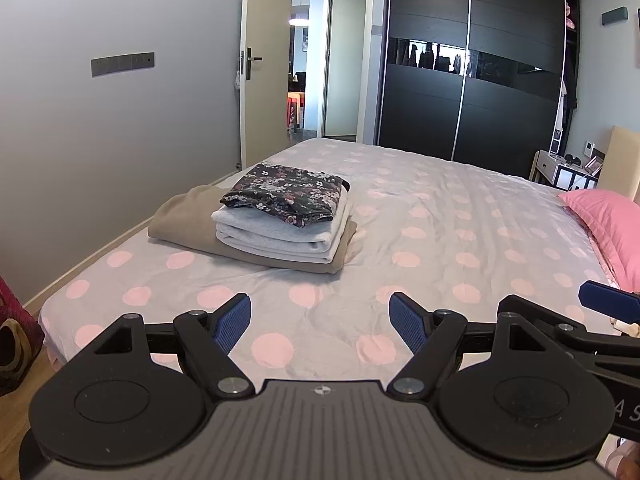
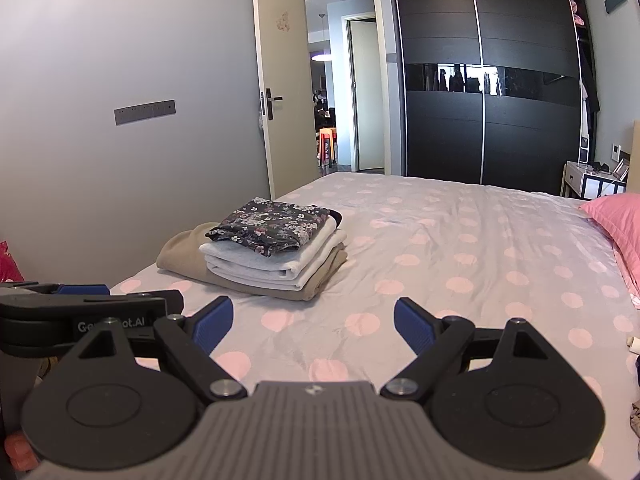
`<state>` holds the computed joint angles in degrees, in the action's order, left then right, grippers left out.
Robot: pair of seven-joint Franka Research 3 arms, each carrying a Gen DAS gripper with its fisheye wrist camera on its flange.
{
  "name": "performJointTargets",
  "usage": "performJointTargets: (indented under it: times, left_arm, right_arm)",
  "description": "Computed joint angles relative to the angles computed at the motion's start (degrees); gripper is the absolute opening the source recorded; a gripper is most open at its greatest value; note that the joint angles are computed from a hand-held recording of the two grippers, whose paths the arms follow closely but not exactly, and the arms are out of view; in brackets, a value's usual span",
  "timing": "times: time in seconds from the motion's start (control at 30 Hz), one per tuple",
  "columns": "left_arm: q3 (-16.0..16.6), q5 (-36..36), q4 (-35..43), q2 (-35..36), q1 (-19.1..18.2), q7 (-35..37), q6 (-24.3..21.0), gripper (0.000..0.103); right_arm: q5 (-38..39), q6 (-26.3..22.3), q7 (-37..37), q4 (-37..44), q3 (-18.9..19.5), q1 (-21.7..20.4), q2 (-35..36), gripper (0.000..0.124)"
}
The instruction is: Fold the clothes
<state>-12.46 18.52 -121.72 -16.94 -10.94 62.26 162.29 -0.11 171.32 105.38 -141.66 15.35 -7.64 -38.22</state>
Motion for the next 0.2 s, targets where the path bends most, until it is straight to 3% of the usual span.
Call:
performJointTargets:
  times: [0.2]
  left_arm:
    - [0.4,-0.8,0.1,0.1,-0.5,0.5,0.1,0.075]
  right_arm:
    - [0.4,-0.1,-0.3,0.0,-0.8,0.7,-0.1,0.089]
